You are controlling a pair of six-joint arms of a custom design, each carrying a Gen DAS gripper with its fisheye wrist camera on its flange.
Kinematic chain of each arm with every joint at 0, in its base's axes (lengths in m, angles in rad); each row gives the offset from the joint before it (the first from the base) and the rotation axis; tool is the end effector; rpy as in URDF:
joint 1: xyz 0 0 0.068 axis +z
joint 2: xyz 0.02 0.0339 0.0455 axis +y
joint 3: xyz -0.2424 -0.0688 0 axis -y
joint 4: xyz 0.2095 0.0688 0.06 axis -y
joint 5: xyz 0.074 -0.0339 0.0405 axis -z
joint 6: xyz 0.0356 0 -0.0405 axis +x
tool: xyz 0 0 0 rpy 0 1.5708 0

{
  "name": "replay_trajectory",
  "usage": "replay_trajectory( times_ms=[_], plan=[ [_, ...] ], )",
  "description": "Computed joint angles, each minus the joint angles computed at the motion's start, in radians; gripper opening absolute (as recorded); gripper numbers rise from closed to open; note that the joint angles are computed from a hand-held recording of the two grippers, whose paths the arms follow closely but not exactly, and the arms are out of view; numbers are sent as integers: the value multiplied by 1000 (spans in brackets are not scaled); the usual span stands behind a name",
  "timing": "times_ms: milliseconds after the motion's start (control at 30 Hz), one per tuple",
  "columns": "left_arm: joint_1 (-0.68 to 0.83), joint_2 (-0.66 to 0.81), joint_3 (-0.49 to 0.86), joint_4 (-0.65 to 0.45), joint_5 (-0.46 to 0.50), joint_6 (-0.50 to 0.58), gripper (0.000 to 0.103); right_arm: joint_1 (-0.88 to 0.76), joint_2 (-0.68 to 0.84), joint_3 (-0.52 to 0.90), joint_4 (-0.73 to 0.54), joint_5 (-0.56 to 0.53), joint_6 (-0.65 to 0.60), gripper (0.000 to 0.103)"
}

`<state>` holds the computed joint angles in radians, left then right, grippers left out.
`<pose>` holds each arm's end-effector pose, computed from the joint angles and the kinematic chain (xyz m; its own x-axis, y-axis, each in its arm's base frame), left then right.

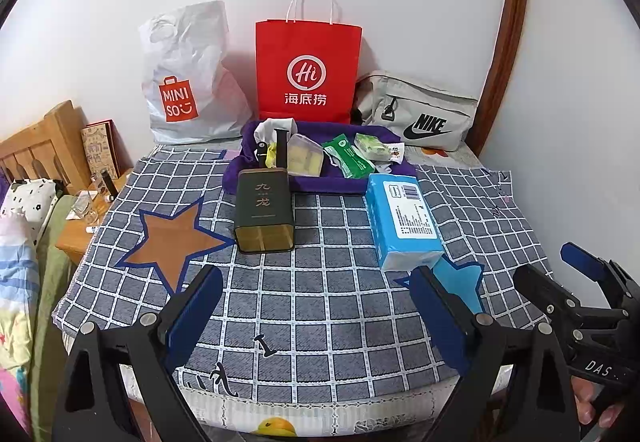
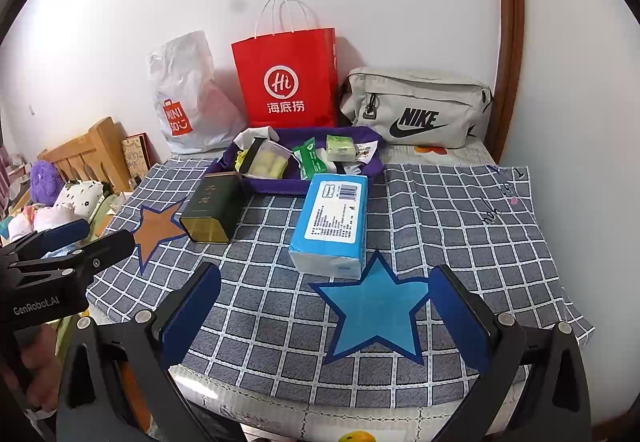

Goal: Organize soft objects

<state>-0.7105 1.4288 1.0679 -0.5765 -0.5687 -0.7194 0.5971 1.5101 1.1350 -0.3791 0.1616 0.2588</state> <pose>0.2130 -0.1579 0.2518 -0.6625 -0.1624 -0.7312 -0.1710 0.9832 -0.0635 0.2528 0.1649 0.2598 -0.6646 -0.1464 -0.7327 -0.2978 0.9513 0.0800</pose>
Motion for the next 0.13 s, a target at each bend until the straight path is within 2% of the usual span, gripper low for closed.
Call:
replay_trajectory(
  times_ms=[133],
  plan=[
    [23,3,-21,47,19,26,95,-8,25,4,17,-17,-13,102]
  ],
)
